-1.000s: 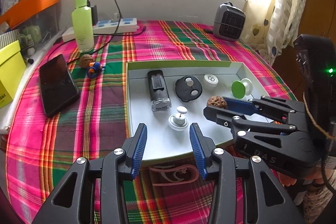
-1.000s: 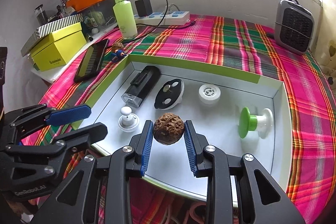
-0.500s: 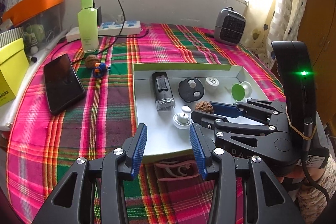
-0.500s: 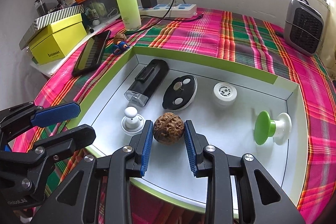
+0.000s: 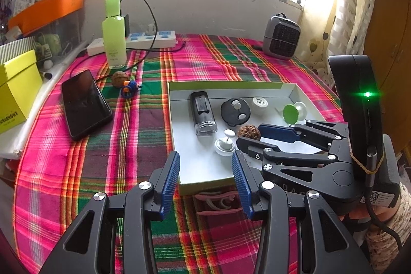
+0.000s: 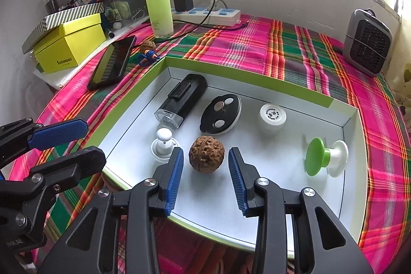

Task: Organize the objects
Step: 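Open the left gripper to drop the knob while the right releases the walnut, then move the left gripper to a pink clip while the right approaches a pink clip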

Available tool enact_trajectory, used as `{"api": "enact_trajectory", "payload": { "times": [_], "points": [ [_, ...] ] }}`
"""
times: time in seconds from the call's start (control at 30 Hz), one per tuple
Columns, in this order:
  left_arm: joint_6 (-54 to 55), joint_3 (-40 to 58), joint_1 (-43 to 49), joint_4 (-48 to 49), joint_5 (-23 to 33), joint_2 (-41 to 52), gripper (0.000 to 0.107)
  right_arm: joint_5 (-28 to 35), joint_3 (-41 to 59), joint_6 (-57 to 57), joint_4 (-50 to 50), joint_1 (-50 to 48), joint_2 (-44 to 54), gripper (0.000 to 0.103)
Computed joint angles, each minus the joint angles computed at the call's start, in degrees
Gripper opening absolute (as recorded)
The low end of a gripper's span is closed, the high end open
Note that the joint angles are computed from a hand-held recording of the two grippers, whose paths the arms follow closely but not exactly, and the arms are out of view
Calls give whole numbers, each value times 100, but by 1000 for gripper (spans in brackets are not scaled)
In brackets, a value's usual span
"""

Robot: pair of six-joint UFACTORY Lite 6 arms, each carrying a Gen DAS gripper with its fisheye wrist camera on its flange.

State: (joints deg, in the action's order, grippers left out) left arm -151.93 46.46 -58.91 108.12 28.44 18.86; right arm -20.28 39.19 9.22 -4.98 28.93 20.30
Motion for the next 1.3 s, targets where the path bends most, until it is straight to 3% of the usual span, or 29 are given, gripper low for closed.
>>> {"api": "enact_trajectory", "payload": {
  "times": [0.5, 1.0, 1.1, 1.3],
  "points": [
    [75, -280, -247, -323, 139, -268, 41, -169, -772, -428, 825, 179, -861, 39],
    [-388, -585, -636, -424, 194, -316, 42, -301, -2293, -976, 1834, 269, -2706, 39],
    [-612, -625, -665, -266, 130, -302, 47, -263, -2571, -1147, 2072, 244, -3065, 39],
    [-853, -583, -705, -70, 32, -140, 48, -243, -3112, -910, 1903, 59, -3576, 39]
  ]
}}
